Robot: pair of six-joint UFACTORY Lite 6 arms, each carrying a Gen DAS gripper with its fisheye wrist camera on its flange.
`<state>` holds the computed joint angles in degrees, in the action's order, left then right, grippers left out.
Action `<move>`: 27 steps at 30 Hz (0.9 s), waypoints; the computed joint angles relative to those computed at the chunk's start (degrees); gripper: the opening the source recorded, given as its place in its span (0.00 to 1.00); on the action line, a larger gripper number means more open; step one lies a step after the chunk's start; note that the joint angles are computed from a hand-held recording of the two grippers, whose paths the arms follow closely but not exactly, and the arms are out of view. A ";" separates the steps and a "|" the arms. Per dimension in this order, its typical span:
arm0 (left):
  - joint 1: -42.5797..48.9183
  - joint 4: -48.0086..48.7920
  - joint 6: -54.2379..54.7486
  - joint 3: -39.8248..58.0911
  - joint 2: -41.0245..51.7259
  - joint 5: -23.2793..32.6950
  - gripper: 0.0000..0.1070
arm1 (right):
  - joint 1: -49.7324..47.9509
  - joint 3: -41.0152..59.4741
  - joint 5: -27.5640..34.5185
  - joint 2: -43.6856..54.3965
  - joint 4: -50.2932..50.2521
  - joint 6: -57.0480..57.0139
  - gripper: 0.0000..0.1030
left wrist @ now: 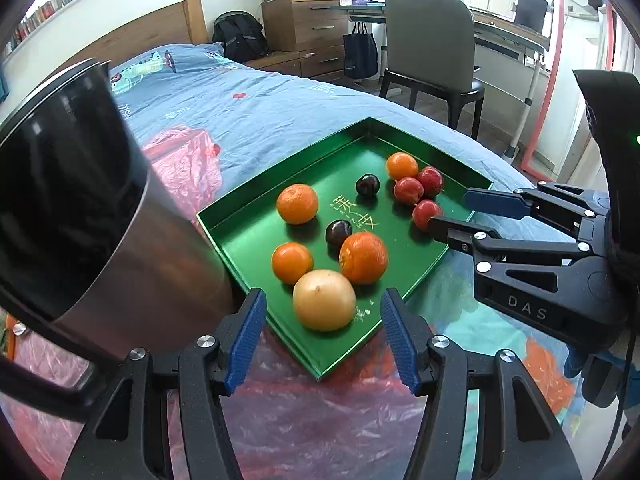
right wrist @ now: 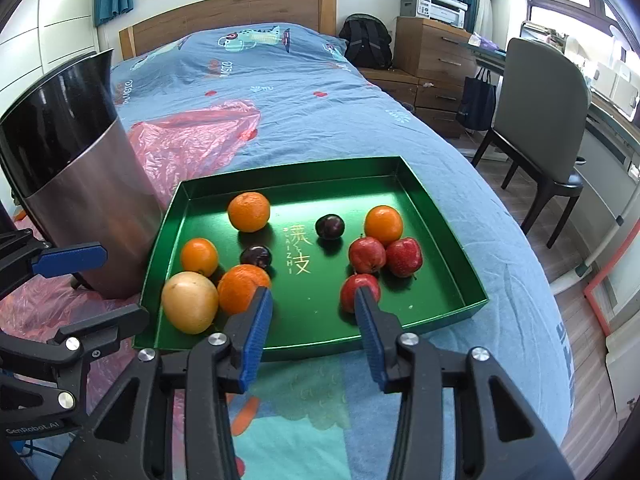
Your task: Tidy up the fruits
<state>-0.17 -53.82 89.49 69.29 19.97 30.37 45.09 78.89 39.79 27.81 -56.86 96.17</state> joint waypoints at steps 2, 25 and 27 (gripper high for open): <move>2.84 -0.13 1.67 -1.62 -1.50 1.29 0.51 | 1.79 1.09 1.01 0.10 0.82 -0.19 0.45; 31.19 1.08 12.47 -3.52 -6.83 15.45 0.51 | 17.45 39.53 12.89 22.95 12.04 -8.83 0.53; 33.57 0.93 13.21 -2.38 -6.02 15.80 0.52 | 18.19 46.13 14.50 26.97 13.41 -10.61 0.53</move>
<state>33.40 -52.89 102.70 66.91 13.95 46.17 63.28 125.02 54.29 54.78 -43.45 85.56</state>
